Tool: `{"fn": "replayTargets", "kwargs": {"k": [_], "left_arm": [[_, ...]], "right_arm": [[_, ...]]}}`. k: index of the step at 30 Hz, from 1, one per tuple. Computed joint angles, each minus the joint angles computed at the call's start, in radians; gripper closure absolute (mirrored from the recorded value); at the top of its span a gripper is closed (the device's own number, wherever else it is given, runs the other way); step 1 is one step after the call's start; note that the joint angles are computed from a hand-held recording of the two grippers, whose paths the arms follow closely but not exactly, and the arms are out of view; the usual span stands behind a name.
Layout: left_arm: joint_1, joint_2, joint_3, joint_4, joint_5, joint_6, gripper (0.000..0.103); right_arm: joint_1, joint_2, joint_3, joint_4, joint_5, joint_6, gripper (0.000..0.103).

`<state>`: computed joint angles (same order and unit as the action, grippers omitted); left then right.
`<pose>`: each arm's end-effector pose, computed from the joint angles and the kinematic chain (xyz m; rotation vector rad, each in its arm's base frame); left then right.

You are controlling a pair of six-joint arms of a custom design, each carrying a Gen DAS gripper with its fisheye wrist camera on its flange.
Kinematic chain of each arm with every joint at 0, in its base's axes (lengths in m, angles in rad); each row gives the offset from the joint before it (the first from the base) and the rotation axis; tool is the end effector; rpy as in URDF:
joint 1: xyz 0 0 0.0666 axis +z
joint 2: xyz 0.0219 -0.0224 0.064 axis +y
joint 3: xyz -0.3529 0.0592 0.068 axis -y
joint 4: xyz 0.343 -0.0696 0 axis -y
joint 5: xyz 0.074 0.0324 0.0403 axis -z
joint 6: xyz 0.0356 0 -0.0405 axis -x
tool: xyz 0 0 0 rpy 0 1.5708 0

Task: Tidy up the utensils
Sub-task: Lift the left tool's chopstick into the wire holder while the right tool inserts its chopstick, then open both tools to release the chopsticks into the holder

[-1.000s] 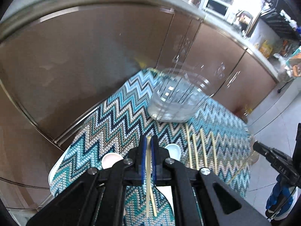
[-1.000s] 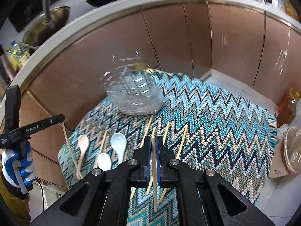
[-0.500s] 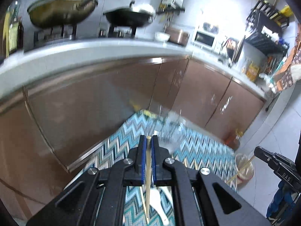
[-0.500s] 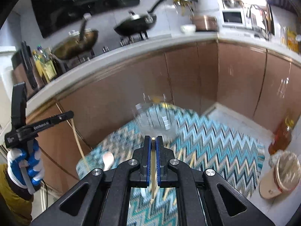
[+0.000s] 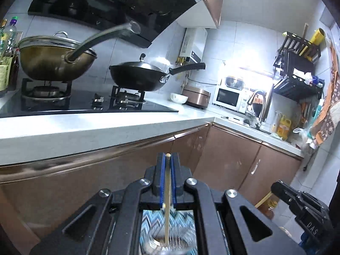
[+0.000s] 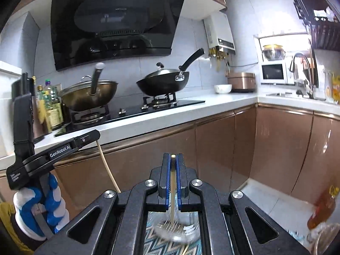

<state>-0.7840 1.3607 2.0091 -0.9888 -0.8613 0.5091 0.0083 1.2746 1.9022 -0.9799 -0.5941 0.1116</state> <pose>0.2877 -0.2493 0.6644 -0.3144 1.7633 -0.1006 0.3585 0.0225 0.6535 -0.5051 1.8222 0.4987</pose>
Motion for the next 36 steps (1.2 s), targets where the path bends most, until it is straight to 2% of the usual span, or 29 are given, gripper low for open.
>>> {"fn": "replayTargets", "kwargs": {"k": [4,7,13,17,20,22,23,24,26,30,36], "left_arm": [[0.056,0.036,-0.074,0.091,0.050,-0.013,0.098],[0.068,0.061,-0.135,0.157,0.029,-0.042,0.098],[0.078,0.089,-0.222,0.205,0.047,-0.042,0.098],[0.089,0.093,-0.255,0.195,0.074,-0.007,0.098],[0.086,0.081,-0.285,0.207,0.073,-0.012,0.096],[0.079,0.078,-0.282,0.199,0.077,-0.021,0.096],[0.072,0.074,-0.281,0.192,0.079,-0.026,0.091],[0.067,0.071,-0.279,0.186,0.082,-0.029,0.081],[0.052,0.059,-0.275,0.172,0.080,-0.030,0.068],[0.001,0.024,-0.265,0.137,0.027,-0.051,0.064],[-0.092,-0.060,-0.263,0.065,-0.060,-0.077,0.064]], "right_arm": [[0.041,0.052,-0.032,0.075,0.053,0.003,0.098],[0.068,0.067,-0.094,0.123,0.091,0.029,0.098],[0.102,0.090,-0.204,0.167,0.143,0.076,0.098],[0.101,0.103,-0.231,0.164,0.152,0.084,0.098],[0.086,0.103,-0.247,0.156,0.148,0.087,0.095],[0.075,0.098,-0.252,0.151,0.140,0.091,0.083],[0.072,0.100,-0.248,0.148,0.138,0.090,0.079],[0.065,0.094,-0.249,0.143,0.129,0.088,0.073],[0.061,0.084,-0.244,0.132,0.127,0.087,0.069],[0.053,0.047,-0.240,0.109,0.134,0.092,0.064],[0.018,-0.034,-0.240,0.053,0.119,0.104,0.063]]}}
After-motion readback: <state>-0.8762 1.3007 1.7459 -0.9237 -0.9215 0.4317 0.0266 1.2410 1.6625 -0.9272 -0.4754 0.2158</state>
